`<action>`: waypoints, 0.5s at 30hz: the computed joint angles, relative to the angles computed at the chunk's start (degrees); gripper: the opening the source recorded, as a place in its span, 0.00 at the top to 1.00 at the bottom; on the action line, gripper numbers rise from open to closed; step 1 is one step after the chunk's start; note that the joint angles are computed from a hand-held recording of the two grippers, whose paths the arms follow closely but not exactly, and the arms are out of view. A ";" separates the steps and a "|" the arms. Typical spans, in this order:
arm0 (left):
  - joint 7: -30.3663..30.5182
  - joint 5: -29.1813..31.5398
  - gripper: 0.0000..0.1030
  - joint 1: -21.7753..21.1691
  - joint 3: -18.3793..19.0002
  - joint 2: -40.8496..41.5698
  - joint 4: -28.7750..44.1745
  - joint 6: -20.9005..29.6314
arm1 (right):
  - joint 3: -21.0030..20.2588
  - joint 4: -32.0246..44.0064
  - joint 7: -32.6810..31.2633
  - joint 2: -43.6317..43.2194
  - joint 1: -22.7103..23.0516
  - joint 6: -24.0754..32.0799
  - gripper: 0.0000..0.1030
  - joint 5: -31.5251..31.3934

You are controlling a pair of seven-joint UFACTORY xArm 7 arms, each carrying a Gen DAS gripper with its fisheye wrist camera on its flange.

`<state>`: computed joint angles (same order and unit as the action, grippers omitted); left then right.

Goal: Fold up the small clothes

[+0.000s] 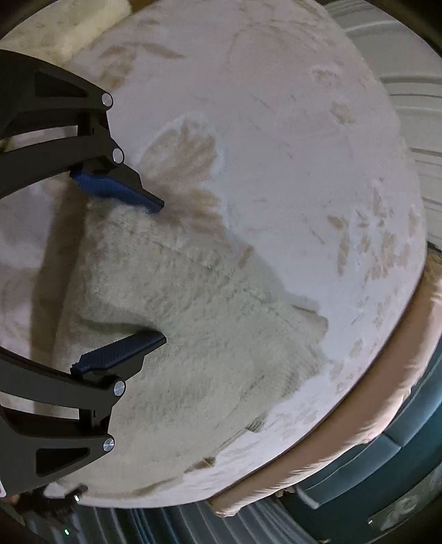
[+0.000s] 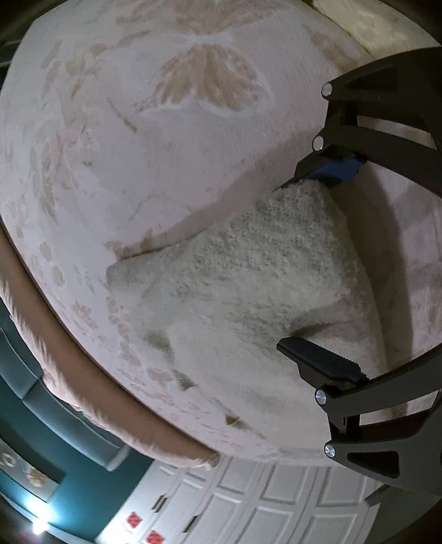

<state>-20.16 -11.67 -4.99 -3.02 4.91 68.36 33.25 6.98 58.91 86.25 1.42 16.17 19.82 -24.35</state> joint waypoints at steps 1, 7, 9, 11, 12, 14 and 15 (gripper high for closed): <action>0.02 0.48 0.31 -0.16 -0.11 -0.03 0.18 0.12 | -0.10 -0.33 -0.10 0.08 -0.09 -1.44 0.40 0.88; 11.69 -13.16 0.85 1.60 -0.80 -2.05 1.89 4.34 | 0.43 -2.11 -7.24 -3.68 -0.78 -6.26 0.81 9.18; 14.73 -15.20 0.87 1.69 -0.04 -6.01 -0.36 5.62 | 1.19 -3.33 -13.00 -7.63 -0.14 -2.78 0.81 12.90; 15.90 -15.73 0.88 1.39 0.80 -9.84 -2.77 8.36 | 2.56 -4.48 -15.42 -10.98 -0.13 2.00 0.81 13.55; 16.17 -15.47 0.88 1.16 1.20 -11.93 -4.40 9.90 | 3.06 -5.80 -17.38 -13.40 0.51 5.28 0.81 14.99; 16.53 -14.94 0.88 0.79 2.19 -17.29 -9.29 13.34 | 3.84 -9.07 -19.96 -17.79 1.76 10.78 0.81 18.61; 16.23 -14.44 0.88 0.59 2.56 -19.82 -11.80 15.03 | 4.63 -10.35 -20.14 -19.45 2.01 13.52 0.81 19.45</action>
